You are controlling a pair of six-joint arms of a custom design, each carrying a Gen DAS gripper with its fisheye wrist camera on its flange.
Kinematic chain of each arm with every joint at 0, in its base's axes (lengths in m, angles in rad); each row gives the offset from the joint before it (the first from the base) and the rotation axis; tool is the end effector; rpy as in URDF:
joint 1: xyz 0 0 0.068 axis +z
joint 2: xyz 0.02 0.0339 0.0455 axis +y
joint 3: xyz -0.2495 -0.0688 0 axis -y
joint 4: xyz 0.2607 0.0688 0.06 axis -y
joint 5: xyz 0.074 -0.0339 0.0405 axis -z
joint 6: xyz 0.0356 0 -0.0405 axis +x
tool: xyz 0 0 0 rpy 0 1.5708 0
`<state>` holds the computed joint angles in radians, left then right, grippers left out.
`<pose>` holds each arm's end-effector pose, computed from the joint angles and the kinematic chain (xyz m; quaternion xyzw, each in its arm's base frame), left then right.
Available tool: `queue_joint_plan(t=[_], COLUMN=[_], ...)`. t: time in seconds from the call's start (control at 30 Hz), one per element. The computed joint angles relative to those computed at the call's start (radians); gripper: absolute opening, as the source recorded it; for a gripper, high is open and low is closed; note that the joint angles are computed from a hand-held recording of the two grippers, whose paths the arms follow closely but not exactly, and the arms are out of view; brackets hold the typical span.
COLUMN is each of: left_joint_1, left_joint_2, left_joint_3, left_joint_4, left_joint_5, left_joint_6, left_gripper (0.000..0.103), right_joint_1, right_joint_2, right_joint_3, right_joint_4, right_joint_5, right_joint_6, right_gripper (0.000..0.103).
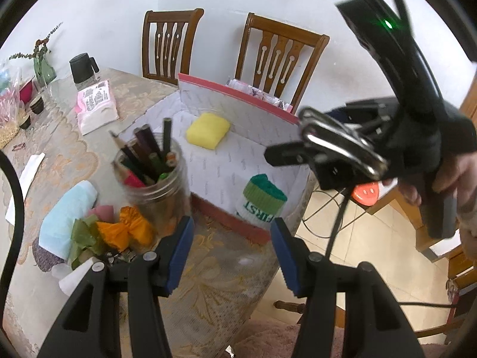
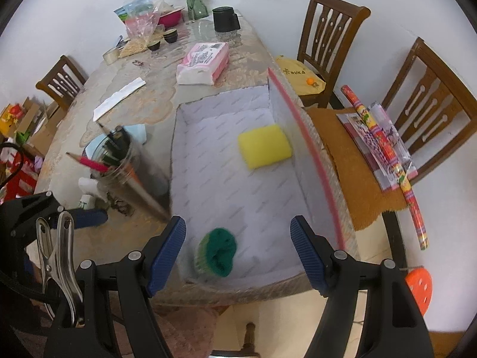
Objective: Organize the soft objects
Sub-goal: 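Withdraw both open tools from the box back toward the pile, then reach the right tool to the second FIRST sock and grasp it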
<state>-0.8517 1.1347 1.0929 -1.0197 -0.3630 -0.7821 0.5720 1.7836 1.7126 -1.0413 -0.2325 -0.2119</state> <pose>0.1609 -0.1646 0.2950 -0.0123 0.9529 -0.0611 0.2969 0.3193 0.2153 0.3013 -0.3938 0.8838 0.1515 0.2018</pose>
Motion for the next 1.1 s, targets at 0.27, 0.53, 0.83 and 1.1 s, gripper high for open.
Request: queue_joint_plan(t=[0.27, 0.53, 0.83, 1.1], left_joint_1=[-0.004, 0.031, 0.175, 0.459], left_joint_2=[-0.125, -0.256, -0.445, -0.601], left_joint_3=[-0.054, -0.108, -0.173, -0.231], left_joint_4=[-0.055, -0.123, -0.222, -0.297], left_joint_5=[0.000, 0.016, 0.070, 0.197], left_joint_6=[0.001, 0.021, 0.098, 0.275], left_gripper=[0.056, 0.056, 0.056, 0.056], right_joint_1=[0.068, 0.171, 0.319, 0.458], right_joint_2=[-0.127, -0.210, -0.256, -0.229], right_joint_3=[-0.154, -0.244, -0.285, -0.277], right_joint_4=[0.044, 0.062, 0.085, 0.111], right_joint_5=[0.058, 0.121, 0.163, 0.187], right_joint_6=[0.133, 0.290, 0.457, 0.571], right_gripper=[0.075, 0.075, 0.075, 0.075])
